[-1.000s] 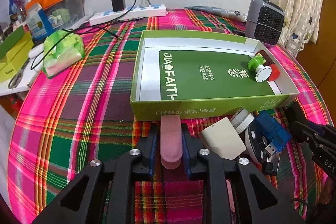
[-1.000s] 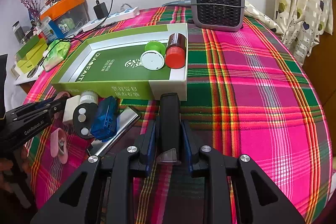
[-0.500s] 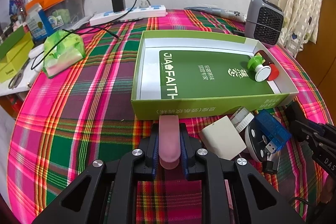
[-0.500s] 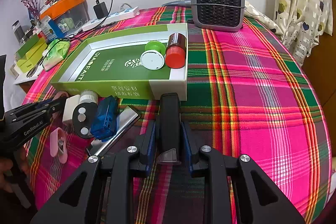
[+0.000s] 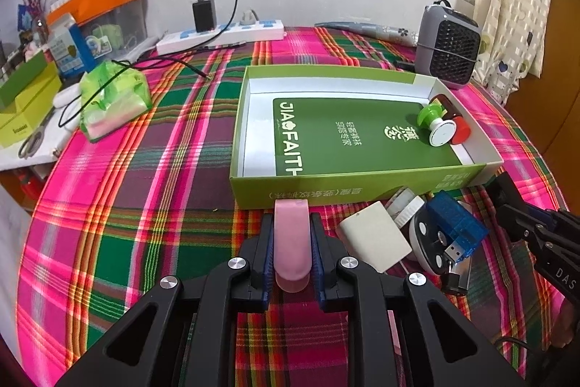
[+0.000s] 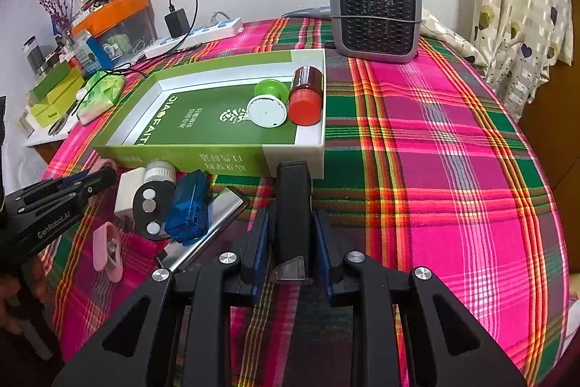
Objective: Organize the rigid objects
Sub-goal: 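Lift the pink clip with the left gripper while the right carries the black item toward the box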
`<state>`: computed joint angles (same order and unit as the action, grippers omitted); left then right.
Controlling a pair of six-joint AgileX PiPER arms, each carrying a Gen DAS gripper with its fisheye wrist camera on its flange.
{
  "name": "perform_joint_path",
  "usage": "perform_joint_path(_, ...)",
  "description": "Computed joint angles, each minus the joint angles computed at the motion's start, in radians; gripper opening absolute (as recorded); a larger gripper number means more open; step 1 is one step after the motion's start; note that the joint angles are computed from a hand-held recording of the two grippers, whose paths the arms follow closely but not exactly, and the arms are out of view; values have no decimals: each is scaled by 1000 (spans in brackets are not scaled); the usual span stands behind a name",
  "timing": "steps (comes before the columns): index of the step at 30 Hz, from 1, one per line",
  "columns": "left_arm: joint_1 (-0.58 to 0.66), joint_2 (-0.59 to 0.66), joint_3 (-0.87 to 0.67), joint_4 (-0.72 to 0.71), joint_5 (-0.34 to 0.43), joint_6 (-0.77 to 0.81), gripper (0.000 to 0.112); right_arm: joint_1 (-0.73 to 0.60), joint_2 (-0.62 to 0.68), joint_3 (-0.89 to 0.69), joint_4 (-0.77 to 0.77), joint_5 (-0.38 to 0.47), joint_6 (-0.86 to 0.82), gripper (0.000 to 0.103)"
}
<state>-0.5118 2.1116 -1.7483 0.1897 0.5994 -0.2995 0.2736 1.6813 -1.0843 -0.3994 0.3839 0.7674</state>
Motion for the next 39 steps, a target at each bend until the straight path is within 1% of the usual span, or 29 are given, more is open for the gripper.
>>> perform_joint_path(11, -5, -58, 39, -7, -15, 15, 17, 20, -41, -7, -63, 20, 52, 25)
perform_joint_path(21, 0, -67, 0, -6, 6, 28, 17, 36, -45, -66, -78, 57, 40, 25)
perform_joint_path(31, 16, -16, -118, -55, 63, 85, 17, 16, -6, -152, 30, 74, -94, 25)
perform_joint_path(34, 20, 13, -173, -75, 90, 106, 17, 12, 12, -184, 48, 82, -123, 25)
perform_joint_path(37, 21, 48, -238, -82, 122, 121, 17, 2, 38, -227, 97, 93, -183, 25)
perform_joint_path(39, 22, 83, -300, -87, 155, 129, 17, -3, 61, -265, 117, 110, -217, 25)
